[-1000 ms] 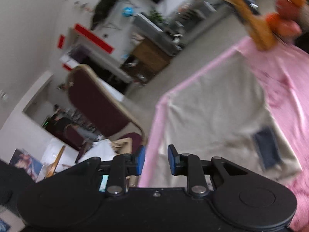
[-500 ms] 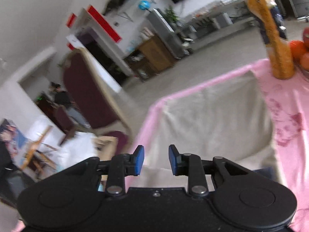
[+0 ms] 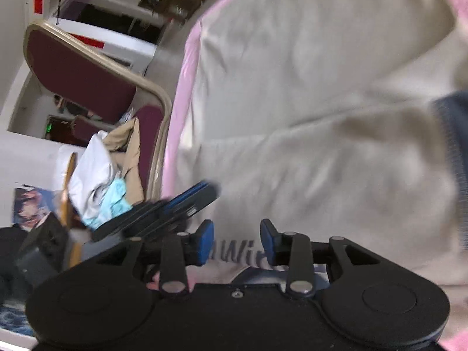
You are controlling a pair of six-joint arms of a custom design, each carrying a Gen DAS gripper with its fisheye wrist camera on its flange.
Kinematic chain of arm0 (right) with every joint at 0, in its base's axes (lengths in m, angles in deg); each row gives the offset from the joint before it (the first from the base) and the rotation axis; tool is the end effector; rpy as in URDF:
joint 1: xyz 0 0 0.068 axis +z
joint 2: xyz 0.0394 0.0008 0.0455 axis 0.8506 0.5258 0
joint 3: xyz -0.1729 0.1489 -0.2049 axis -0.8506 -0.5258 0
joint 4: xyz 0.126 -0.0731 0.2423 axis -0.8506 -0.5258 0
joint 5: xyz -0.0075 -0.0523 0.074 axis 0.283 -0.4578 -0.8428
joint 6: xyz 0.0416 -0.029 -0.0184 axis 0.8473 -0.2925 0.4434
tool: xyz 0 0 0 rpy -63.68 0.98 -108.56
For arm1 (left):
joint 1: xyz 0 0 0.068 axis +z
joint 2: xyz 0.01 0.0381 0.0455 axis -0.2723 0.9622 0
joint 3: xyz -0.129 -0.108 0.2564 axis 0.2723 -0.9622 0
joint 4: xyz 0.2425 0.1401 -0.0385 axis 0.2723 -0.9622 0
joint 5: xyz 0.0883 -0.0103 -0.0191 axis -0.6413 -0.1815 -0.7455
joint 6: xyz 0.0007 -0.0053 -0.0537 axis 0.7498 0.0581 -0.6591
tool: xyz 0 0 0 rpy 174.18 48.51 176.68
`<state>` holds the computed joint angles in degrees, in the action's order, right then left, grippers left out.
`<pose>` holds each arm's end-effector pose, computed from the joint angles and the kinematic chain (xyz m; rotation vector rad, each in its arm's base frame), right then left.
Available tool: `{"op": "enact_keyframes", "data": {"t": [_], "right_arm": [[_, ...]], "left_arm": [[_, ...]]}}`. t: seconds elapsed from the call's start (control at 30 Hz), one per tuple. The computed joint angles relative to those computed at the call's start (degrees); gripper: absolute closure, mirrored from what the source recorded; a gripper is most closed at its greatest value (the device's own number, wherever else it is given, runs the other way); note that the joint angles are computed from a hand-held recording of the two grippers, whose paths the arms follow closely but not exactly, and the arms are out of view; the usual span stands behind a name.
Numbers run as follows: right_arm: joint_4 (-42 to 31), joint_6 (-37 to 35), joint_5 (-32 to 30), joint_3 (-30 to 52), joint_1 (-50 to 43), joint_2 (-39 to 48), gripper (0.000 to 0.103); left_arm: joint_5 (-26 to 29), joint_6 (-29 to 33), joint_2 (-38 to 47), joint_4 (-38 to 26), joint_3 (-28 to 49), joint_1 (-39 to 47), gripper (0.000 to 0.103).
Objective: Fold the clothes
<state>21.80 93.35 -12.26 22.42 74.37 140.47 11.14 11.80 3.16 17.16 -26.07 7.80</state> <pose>0.2373 0.0954 0.0945 -0.0781 2.7139 1.3151 0.1536 0.0540 0.1250 0.1561 2.4308 -0.0618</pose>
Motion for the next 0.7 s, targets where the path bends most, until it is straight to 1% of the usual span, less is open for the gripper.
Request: {"op": "enact_keyframes", "data": {"t": [0.03, 0.07, 0.13, 0.17, 0.2, 0.23, 0.27, 0.3, 0.33, 0.37, 0.4, 0.43, 0.47, 0.5, 0.57, 0.6, 0.63, 0.7], "right_arm": [[0.2, 0.1, -0.2, 0.7, 0.0, 1.6, 0.069], [0.3, 0.2, -0.3, 1.4, -0.4, 3.2, 0.069], [0.1, 1.1, -1.3, 2.1, -4.0, 5.5, 0.076], [-0.3, 1.8, -2.1, 2.5, -6.1, 6.5, 0.082], [-0.2, 2.9, -2.1, 2.2, -8.3, 6.6, 0.086], [1.0, 5.1, -0.2, -0.1, -11.3, 4.2, 0.086], [1.9, 6.9, 1.7, -2.0, -14.4, 2.0, 0.091], [2.3, 8.5, 3.5, -3.6, -17.6, -0.1, 0.097], [2.4, 9.8, 5.3, -4.9, -20.9, -2.0, 0.097], [2.4, 11.0, 7.1, -5.8, -24.4, -3.8, 0.101], [2.0, 12.0, 9.5, -6.7, -27.3, -6.1, 0.101], [0.8, 12.9, 13.7, -8.0, -28.7, -10.5, 0.097], [-0.5, 13.1, 16.8, -9.1, -29.7, -14.8, 0.085], [-1.3, 12.0, 17.1, -10.3, -29.7, -18.6, 0.081], [-3.6, 9.7, 17.7, -12.4, -29.7, -26.6, 0.081], [-4.4, 8.7, 16.9, -13.0, -29.3, -29.5, 0.080], [-3.6, 8.9, 14.6, -13.5, -27.2, -29.6, 0.079], [-3.0, 7.1, 9.9, -14.0, -23.1, -27.3, 0.079]], "left_arm": [[-0.9, -1.9, 4.1, 3.7, 0.4, 1.1, 0.092], [-0.5, -3.8, 7.9, 5.8, 1.4, 3.1, 0.091], [3.1, -6.9, 13.1, 5.8, 4.3, 8.5, 0.091], [1.3, -9.1, 12.9, 7.1, 4.2, 9.3, 0.091], [-1.0, -11.3, 12.5, 8.6, 4.0, 9.9, 0.091], [-5.2, -13.3, 10.9, 11.1, 2.9, 9.7, 0.093], [-10.4, -15.3, 9.8, 13.4, 1.9, 9.5, 0.093], [-14.0, -16.4, 9.2, 14.5, 1.6, 9.9, 0.094], [-15.8, -17.2, 8.4, 14.2, 1.6, 11.2, 0.094], [-17.4, -17.8, 7.7, 13.9, 1.7, 12.6, 0.094], [-16.9, -17.5, 6.1, 12.5, 1.7, 14.5, 0.094], [-15.3, -17.0, 3.8, 10.4, 1.7, 16.2, 0.095], [-12.4, -15.8, 0.5, 7.0, 1.7, 17.8, 0.095], [-9.7, -14.4, -2.4, 4.1, 1.5, 18.6, 0.094], [-3.7, -11.0, -8.3, -2.7, 1.2, 19.6, 0.093], [-1.6, -9.7, -10.6, -5.7, 1.0, 19.1, 0.093], [0.4, -8.4, -12.8, -8.7, 0.8, 18.4, 0.090], [1.2, -6.1, -16.2, -11.8, -0.5, 15.0, 0.087]]}}
